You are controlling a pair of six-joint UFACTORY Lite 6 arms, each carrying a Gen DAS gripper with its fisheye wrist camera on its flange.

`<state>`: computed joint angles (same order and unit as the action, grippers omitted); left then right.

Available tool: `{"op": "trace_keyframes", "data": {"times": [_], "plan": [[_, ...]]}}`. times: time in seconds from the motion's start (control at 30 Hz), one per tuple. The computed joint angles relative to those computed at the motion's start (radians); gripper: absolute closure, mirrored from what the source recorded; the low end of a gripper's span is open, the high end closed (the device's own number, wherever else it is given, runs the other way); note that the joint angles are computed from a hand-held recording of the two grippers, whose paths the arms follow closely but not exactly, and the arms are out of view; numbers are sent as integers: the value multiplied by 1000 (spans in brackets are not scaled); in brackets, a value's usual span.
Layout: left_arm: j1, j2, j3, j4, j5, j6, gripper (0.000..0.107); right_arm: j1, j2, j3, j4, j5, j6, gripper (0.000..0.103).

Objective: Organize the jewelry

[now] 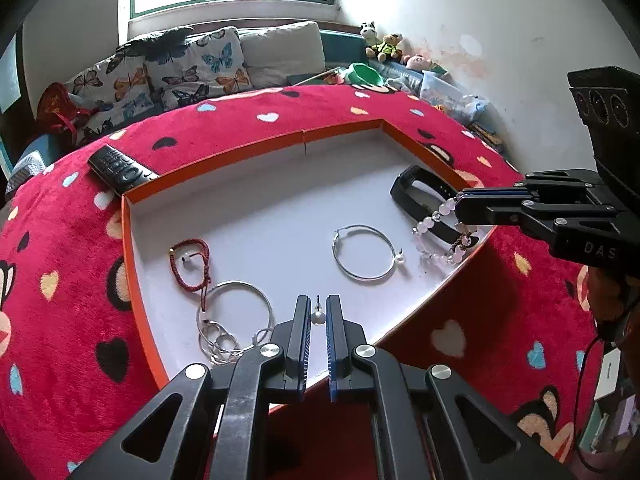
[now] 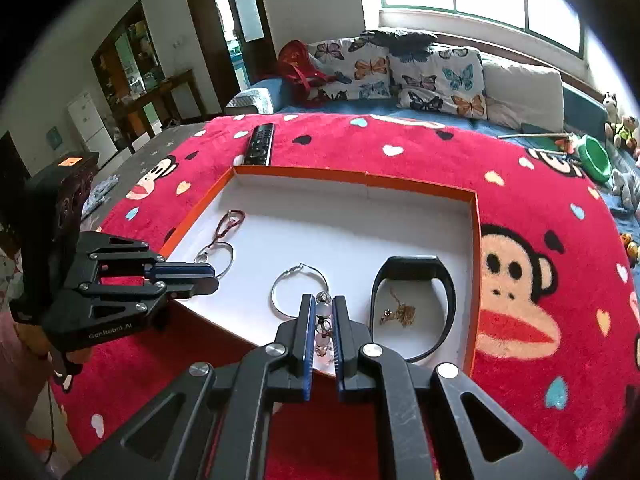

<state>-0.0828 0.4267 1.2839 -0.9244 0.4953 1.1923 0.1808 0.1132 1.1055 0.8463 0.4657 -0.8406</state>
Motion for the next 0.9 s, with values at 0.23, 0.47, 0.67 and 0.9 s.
{"op": "trace_keyframes", "data": {"times": [0.23,0.47,0.67,0.9], "plan": [[-13,12,6,29,-20,-36,100,-1,0,-11,-20,0,13,93],[-15,9,7,57,-18,-65,98,-6,9,-2,-17,5,21,93],[-2,-18,-8,64,-7,-82,86,0,10,7,-21,4,29,91],[21,-146,-118,-21,-50,-10,49,9,-46,-37,-33,-18,46,66]]}}
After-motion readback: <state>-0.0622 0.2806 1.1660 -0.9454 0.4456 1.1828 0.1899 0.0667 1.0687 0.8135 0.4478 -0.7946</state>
